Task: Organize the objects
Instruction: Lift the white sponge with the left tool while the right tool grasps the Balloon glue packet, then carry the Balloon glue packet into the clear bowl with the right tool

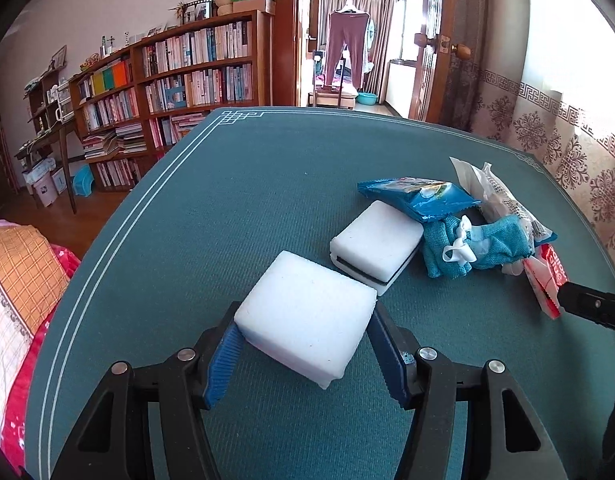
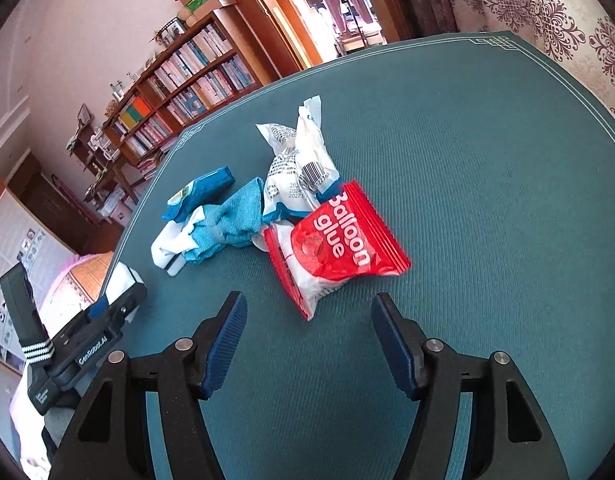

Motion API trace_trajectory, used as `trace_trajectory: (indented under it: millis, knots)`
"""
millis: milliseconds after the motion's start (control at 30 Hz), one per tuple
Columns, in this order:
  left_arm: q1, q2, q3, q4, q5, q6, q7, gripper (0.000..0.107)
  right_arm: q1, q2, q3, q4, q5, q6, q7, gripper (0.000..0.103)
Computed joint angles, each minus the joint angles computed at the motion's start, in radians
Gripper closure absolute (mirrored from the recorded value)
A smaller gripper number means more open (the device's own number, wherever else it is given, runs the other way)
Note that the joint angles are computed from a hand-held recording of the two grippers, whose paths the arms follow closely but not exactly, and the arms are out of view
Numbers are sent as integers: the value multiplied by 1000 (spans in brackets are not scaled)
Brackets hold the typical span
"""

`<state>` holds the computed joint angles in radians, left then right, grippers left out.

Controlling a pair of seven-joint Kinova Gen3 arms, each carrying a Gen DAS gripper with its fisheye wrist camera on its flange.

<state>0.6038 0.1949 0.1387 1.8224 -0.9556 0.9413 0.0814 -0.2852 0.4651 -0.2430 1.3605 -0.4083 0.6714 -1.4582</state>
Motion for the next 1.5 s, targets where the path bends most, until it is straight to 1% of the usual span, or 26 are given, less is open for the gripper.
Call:
trace_trajectory:
  millis: [100, 167, 267, 367, 600, 633, 700, 733, 800, 833, 867, 900, 933, 1033, 1267, 1500]
  knots:
    - [2, 0, 1, 2, -2, -5, 5, 43, -18, 21, 13, -30, 4, -12, -39, 37]
    - [3, 1, 2, 2, -2, -7, 7, 43, -39, 33, 31, -50, 26, -17, -75, 36]
    - [5, -1, 2, 5, -5, -9, 9, 43, -95, 49, 80, -85, 105, -11, -161, 36]
    - [8, -2, 4, 6, -11, -11, 10, 43, -108, 60, 88, -105, 148, -12, -207, 36]
    - [14, 3, 6, 0, -13, -16, -1, 43, -195, 74, 160, -139, 321, -22, -330, 36]
    - [14, 3, 6, 1, -13, -16, -1, 43, -213, 73, 175, -139, 351, -23, -351, 36]
    - [13, 3, 5, 1, -10, -18, -5, 43, -225, 71, 179, -130, 389, -36, -372, 36]
    - [12, 2, 4, 1, -8, -20, -6, 43, -226, 61, 178, -108, 405, -51, -375, 36]
    - [11, 1, 3, 2, -8, -21, -8, 43, -243, 53, 188, -91, 444, -65, -391, 40]
    - [12, 1, 3, 2, -8, -21, -8, 43, -252, 47, 195, -74, 466, -77, -400, 48]
    - [12, 0, 3, 5, -9, -23, -8, 43, -265, 43, 205, -65, 490, -83, -411, 53]
    - [11, 0, 3, 5, -9, -24, -8, 43, -270, 37, 207, -52, 506, -94, -418, 55]
    - [11, 0, 3, 5, -10, -26, -9, 43, -265, 32, 201, -39, 512, -103, -417, 57]
    - [15, 4, 4, 3, -11, -24, -6, 43, -230, 12, 168, -3, 498, -124, -396, 59]
    - [16, 3, 2, 8, -12, -32, -7, 43, -163, -49, 111, 103, 429, -173, -329, 59]
    - [22, -12, 9, 29, -51, -51, 28, 43, -118, -114, 82, 190, 359, -205, -275, 59]
